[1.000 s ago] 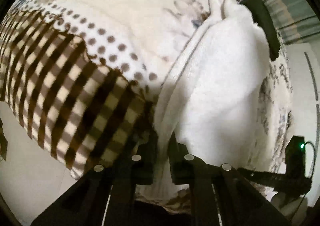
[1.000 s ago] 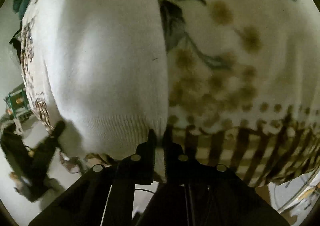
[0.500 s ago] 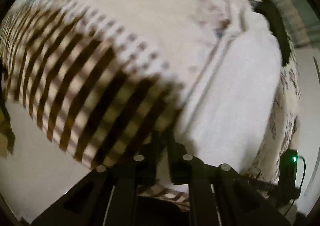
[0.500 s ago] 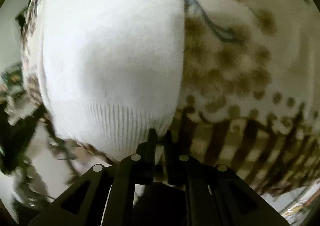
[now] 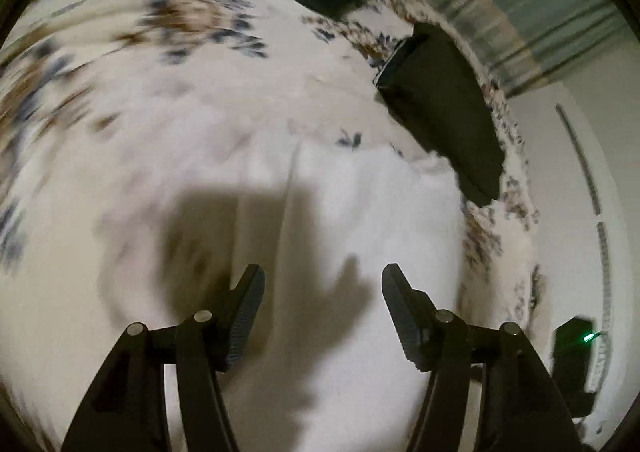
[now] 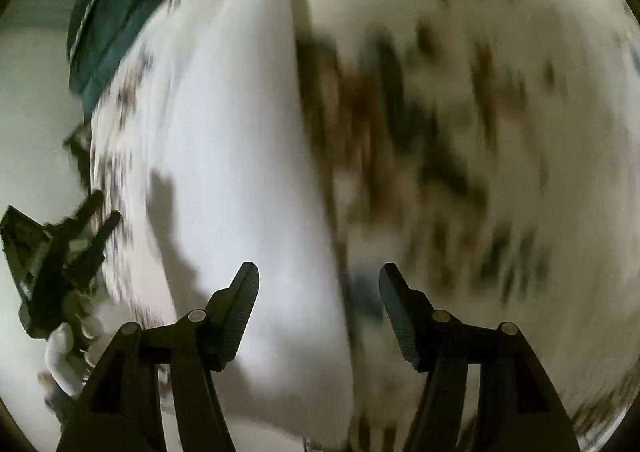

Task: Fold small clothes
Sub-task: 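Lift the hem with both grippers and fold it toward the collar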

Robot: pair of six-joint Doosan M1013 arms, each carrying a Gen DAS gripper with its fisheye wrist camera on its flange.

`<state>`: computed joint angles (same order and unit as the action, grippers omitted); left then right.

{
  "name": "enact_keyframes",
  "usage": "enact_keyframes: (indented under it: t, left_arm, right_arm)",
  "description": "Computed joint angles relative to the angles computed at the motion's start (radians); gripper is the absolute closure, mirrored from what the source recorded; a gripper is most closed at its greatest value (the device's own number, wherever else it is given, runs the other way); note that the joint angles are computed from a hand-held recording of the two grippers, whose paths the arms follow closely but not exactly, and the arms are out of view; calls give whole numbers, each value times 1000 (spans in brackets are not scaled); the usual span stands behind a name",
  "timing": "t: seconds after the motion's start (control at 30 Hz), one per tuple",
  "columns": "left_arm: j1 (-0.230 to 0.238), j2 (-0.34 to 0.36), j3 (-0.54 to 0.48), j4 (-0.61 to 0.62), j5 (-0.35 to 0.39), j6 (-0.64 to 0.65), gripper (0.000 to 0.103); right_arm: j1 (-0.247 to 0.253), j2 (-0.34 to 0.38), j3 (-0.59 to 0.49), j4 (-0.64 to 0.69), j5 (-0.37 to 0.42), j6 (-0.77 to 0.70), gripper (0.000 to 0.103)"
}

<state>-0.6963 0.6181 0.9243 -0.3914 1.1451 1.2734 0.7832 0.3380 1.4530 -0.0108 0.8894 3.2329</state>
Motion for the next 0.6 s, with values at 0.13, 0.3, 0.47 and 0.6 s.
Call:
enact_keyframes:
  t: [0.13,0.3,0.47,0.6]
  left_arm:
    - [5,111,-141,-27,47,46,97]
    - [25,71,-88,-99,-53,106,98]
    - [57,77,-95,-85,-48,54,98]
    - [81,147,-157,-168,56,68,95]
  right_arm:
    - [-112,1,34,-2,-96,-37,38]
    - [-214,40,34,85,-160,-145,33]
    - [-227,85,-23,114,-97,-227,33]
    - [-218,125,-74,128,-37,-233,33]
